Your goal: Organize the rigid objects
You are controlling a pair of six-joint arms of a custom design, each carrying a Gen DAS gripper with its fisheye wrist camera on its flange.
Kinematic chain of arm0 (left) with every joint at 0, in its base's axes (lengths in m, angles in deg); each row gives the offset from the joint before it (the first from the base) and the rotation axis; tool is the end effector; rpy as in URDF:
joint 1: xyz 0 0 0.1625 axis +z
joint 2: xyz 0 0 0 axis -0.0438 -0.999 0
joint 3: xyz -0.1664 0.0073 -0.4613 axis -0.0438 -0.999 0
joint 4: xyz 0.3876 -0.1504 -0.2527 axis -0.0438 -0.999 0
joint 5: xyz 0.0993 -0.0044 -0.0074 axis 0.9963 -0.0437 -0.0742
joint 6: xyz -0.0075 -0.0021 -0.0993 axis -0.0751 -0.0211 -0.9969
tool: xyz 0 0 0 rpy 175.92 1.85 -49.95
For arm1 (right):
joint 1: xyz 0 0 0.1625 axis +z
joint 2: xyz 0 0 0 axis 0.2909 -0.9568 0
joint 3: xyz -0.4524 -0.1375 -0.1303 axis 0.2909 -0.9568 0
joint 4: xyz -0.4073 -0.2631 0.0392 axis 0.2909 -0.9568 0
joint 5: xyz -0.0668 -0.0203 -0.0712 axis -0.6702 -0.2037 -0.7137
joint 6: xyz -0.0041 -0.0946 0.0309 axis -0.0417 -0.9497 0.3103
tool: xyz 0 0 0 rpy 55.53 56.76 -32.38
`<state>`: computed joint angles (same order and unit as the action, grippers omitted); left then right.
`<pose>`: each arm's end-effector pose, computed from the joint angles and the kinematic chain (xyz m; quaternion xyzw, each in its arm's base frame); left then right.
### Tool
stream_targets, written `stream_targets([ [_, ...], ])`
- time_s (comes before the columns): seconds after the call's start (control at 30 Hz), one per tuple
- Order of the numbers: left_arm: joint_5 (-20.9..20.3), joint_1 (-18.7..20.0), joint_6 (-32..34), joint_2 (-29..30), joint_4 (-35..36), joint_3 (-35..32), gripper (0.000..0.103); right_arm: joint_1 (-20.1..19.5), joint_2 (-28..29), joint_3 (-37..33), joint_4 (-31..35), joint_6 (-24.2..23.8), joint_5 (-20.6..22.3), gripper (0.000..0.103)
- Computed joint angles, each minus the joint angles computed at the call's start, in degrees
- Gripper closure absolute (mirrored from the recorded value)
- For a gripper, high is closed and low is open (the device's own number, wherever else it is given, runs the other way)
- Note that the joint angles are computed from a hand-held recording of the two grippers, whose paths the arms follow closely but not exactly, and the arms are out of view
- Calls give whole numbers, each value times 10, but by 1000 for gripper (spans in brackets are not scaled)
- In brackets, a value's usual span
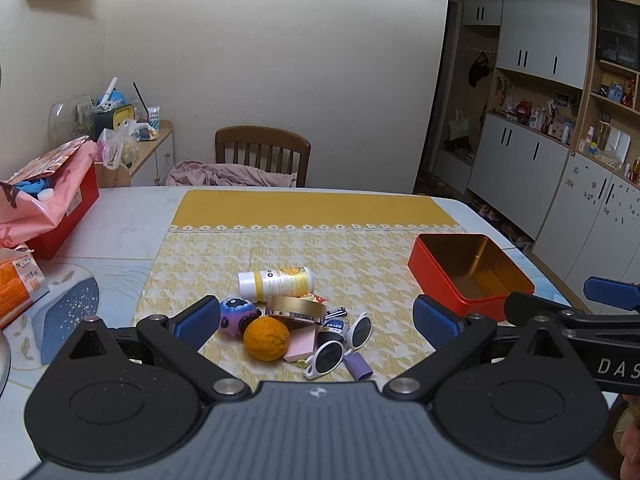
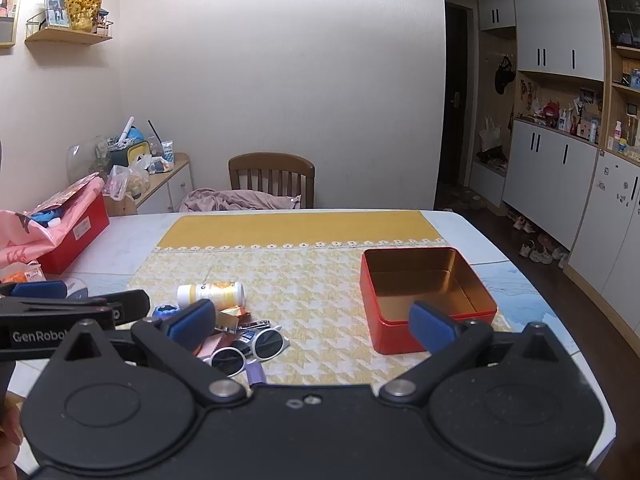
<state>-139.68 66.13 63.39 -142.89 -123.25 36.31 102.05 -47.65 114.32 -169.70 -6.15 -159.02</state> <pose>-0.1006 -0.6436 0.3608 0.1973 0.8302 -0.4426 0.2756 0.4209 -0.6251 0.0563 0.2243 -0.8044 0.4549 0.3094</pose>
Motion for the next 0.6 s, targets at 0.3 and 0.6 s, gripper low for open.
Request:
stream_targets([
  [0.3, 7, -2, 16, 4, -13, 0, 0, 0, 2, -1, -6, -6, 0, 0],
  [0.6, 6, -1, 19, 7, -17, -5, 0, 1, 5, -4, -8, -14, 0, 0],
])
